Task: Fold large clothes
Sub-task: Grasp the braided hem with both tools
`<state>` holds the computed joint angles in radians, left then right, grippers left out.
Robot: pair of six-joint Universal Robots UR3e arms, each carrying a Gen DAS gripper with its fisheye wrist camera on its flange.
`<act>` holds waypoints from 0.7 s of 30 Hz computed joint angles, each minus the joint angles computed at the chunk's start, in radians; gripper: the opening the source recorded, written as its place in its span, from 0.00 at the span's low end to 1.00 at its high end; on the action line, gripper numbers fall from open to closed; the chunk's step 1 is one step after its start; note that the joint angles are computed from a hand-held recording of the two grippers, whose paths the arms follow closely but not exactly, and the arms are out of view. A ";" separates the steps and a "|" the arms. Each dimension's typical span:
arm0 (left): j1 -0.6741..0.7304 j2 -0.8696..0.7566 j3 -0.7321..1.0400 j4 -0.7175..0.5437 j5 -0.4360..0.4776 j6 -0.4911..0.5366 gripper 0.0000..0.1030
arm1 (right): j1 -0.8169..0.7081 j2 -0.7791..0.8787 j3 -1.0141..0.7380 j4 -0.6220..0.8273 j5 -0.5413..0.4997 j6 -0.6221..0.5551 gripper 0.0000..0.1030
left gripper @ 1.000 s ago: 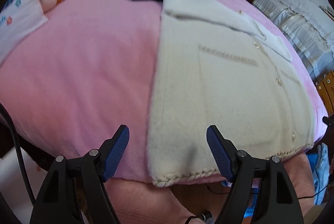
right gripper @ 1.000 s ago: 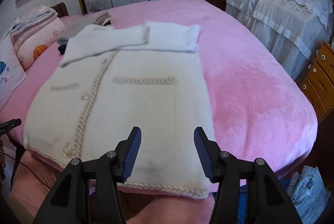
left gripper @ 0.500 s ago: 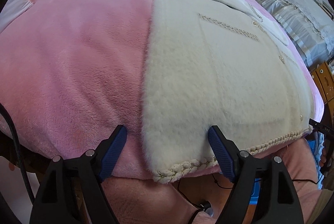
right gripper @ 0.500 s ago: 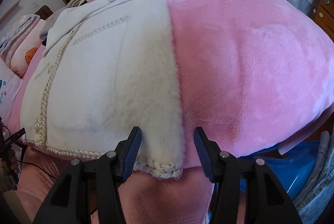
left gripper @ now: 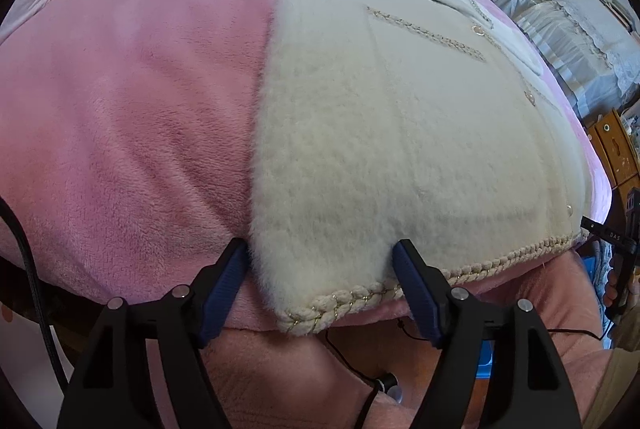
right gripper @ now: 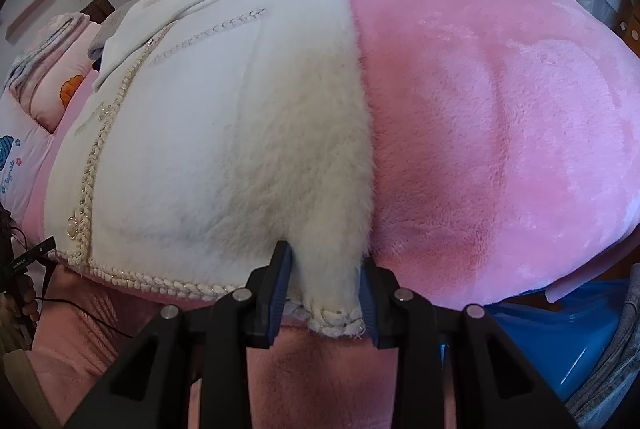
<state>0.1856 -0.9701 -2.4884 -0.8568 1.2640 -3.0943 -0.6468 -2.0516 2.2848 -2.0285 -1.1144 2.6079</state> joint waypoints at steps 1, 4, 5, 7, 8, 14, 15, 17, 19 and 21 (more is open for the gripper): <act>-0.030 -0.031 0.014 0.025 0.026 -0.028 0.71 | 0.005 0.004 -0.001 -0.008 -0.004 0.004 0.31; -0.128 -0.143 0.076 0.084 0.088 -0.099 0.39 | 0.045 0.026 -0.015 -0.037 -0.023 0.031 0.24; -0.152 -0.158 0.106 0.066 0.111 -0.124 0.34 | 0.060 0.029 -0.022 -0.042 -0.038 0.034 0.17; -0.133 -0.157 0.148 -0.002 0.080 -0.140 0.09 | 0.127 0.043 -0.055 -0.062 -0.096 0.061 0.10; -0.123 -0.161 0.174 -0.041 0.068 -0.165 0.09 | 0.154 0.047 -0.069 -0.064 -0.115 0.070 0.09; -0.002 -0.117 0.258 -0.218 -0.121 -0.197 0.07 | 0.159 0.018 -0.232 0.126 0.010 0.009 0.08; 0.016 -0.109 0.271 -0.223 -0.160 -0.208 0.07 | 0.142 0.013 -0.270 0.168 0.053 -0.008 0.08; 0.041 -0.106 0.312 -0.210 -0.230 -0.240 0.07 | 0.123 0.038 -0.367 0.231 0.134 -0.020 0.08; 0.054 -0.134 0.360 -0.163 -0.281 -0.288 0.07 | 0.116 0.095 -0.471 0.256 0.210 -0.001 0.08; 0.039 -0.222 0.450 -0.071 -0.295 -0.367 0.07 | 0.138 0.195 -0.592 0.227 0.263 0.060 0.08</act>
<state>0.2243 -1.1917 -2.0382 -0.9275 0.9692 -3.4610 -0.5085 -1.8562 1.6928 -1.8019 -0.8514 2.6679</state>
